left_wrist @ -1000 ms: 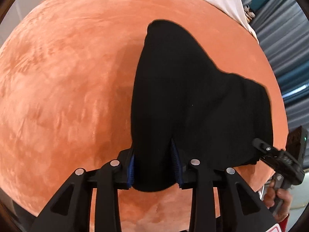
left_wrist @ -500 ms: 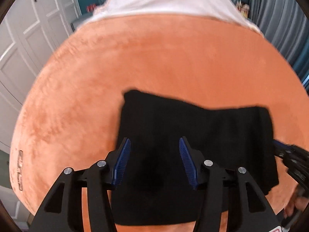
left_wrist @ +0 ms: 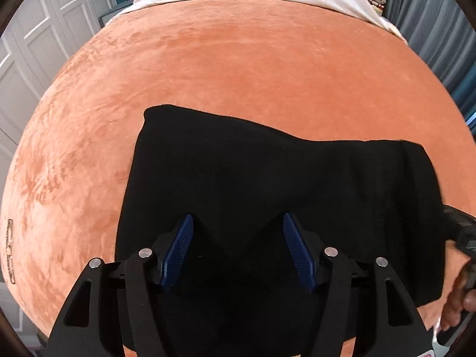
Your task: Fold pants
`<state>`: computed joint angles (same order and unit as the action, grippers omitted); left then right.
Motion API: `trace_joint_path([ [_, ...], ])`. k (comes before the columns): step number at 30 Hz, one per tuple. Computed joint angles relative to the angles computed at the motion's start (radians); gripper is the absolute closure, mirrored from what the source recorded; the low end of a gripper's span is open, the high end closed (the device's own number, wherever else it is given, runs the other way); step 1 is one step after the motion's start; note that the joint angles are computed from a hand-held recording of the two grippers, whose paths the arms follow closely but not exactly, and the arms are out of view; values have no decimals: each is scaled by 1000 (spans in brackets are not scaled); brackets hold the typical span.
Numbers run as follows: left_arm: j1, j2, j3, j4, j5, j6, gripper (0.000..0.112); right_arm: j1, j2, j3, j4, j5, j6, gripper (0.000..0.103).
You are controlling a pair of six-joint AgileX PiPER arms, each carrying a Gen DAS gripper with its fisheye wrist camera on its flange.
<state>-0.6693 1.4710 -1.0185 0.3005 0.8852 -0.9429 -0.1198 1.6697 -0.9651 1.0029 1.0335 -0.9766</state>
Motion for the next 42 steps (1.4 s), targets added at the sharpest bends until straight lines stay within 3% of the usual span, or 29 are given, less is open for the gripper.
trace_joint_path([
  [3, 36, -37, 37, -63, -67, 75, 48, -100, -107, 60, 23, 27, -27, 103],
  [5, 11, -21, 35, -6, -47, 21, 43, -129, -116, 112, -63, -94, 27, 103],
  [7, 3, -4, 41, 0, -56, 22, 43, -153, -15, 158, -154, -188, 64, 103],
  [9, -4, -24, 42, 15, -52, 19, 43, -235, -1, 174, -84, -122, 49, 102],
  [11, 5, -81, 59, -2, -71, 31, 43, -279, -83, 190, -39, -71, 17, 99],
  [14, 45, -132, 72, -46, -83, 49, 40, -205, -128, 130, -63, -37, 21, 95],
  [18, 115, -141, 69, -103, -58, 94, 39, -12, -96, 66, -166, -154, 90, 94],
  [23, 161, -159, 107, -125, -60, 109, 39, 109, -152, 59, -231, -177, 105, 94],
  [27, 126, -166, 123, -70, -56, 52, 39, 159, -137, 44, -276, -253, 134, 52],
  [29, 108, -161, 120, -47, -51, 39, 39, 145, -93, 29, -259, -266, 117, 50],
  [30, 100, -155, 116, -37, -48, 32, 39, 125, -55, 9, -221, -232, 90, 48],
  [32, 80, -143, 113, -12, -43, 15, 39, 103, 2, -19, -140, -168, 33, 49],
  [33, 81, -141, 114, -7, -42, 18, 39, 101, 22, -32, -120, -137, 21, 60],
  [35, 73, -132, 108, 11, -36, 1, 39, 137, 48, -50, -128, -141, 36, 62],
  [36, 73, -133, 107, 15, -35, -4, 39, 148, 54, -53, -126, -146, 30, 68],
  [37, 75, -135, 108, 15, -37, -5, 39, 144, 76, -66, -107, -128, 27, 83],
  [39, 91, -147, 113, -2, -49, 9, 39, 105, 103, -85, -60, -66, 36, 95],
  [42, 116, -161, 112, -14, -45, 28, 39, -5, -1, -32, 42, 31, -20, 96],
])
